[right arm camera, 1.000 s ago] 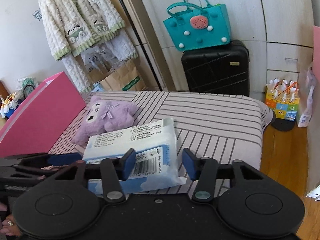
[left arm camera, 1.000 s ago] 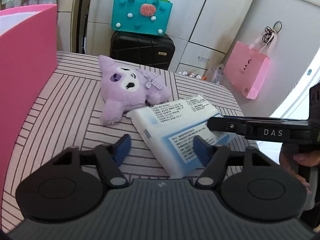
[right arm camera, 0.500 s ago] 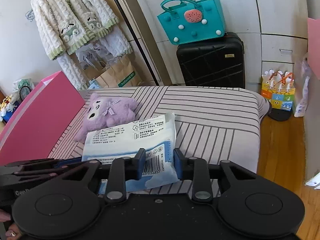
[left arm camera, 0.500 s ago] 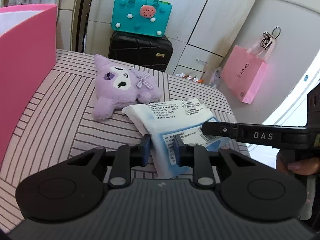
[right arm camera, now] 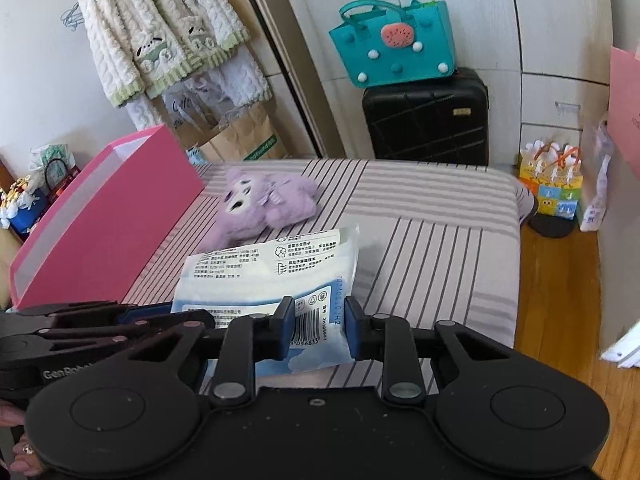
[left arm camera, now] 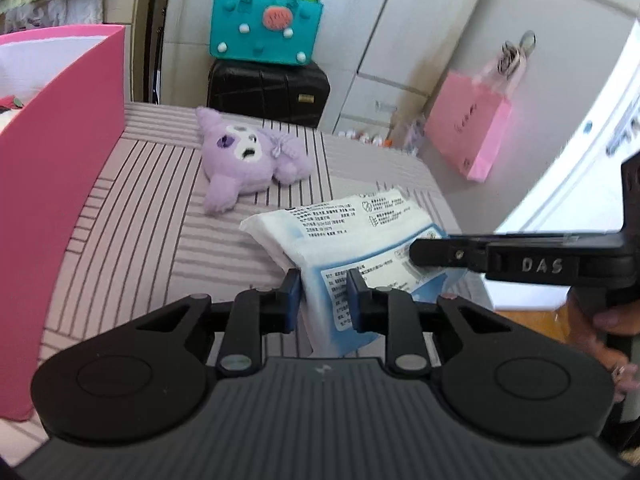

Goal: Organize soft objects
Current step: 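Lift and carry the white-and-blue wipe pack with the left tool over the box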

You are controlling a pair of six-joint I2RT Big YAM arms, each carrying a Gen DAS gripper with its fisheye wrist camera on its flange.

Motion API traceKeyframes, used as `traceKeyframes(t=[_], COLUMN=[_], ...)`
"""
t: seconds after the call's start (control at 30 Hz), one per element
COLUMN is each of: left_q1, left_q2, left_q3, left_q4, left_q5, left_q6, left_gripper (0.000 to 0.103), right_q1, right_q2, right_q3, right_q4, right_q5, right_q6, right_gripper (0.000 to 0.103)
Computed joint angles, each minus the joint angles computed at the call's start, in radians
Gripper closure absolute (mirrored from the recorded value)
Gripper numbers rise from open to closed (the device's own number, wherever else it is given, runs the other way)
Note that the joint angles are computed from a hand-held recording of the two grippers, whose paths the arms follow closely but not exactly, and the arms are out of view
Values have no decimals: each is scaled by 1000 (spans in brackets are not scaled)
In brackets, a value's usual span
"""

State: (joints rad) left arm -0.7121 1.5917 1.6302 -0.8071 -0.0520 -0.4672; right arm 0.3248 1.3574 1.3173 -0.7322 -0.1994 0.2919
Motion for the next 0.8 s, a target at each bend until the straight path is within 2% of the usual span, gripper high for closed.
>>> traceKeyframes(t=[0.23,0.3,0.47,0.67,0.8], left_q1=[4,3,4,18,34], left_q2=[-58,-76,-124,-185,-225], left_q3=[-38,-47,-67,-98,-116], left_q4=[-58,-76,-104,-115,-160], left_q5=[35,44,60,101,155], left_q6=[13,18,45,92,154], left_gripper=[80,80,80,80,80], right_q1=[48,67,112,176,221], right_q2=[-38,-55,-93,-121,-136], right_q3=[-4,-13,-22,0,20], right_q4=[-83,-94,-122,-176,-215], right_q5=[13,13,35,86,118], right_q6=[22,24,32,37,27], right_gripper=[67,61,57,51,50])
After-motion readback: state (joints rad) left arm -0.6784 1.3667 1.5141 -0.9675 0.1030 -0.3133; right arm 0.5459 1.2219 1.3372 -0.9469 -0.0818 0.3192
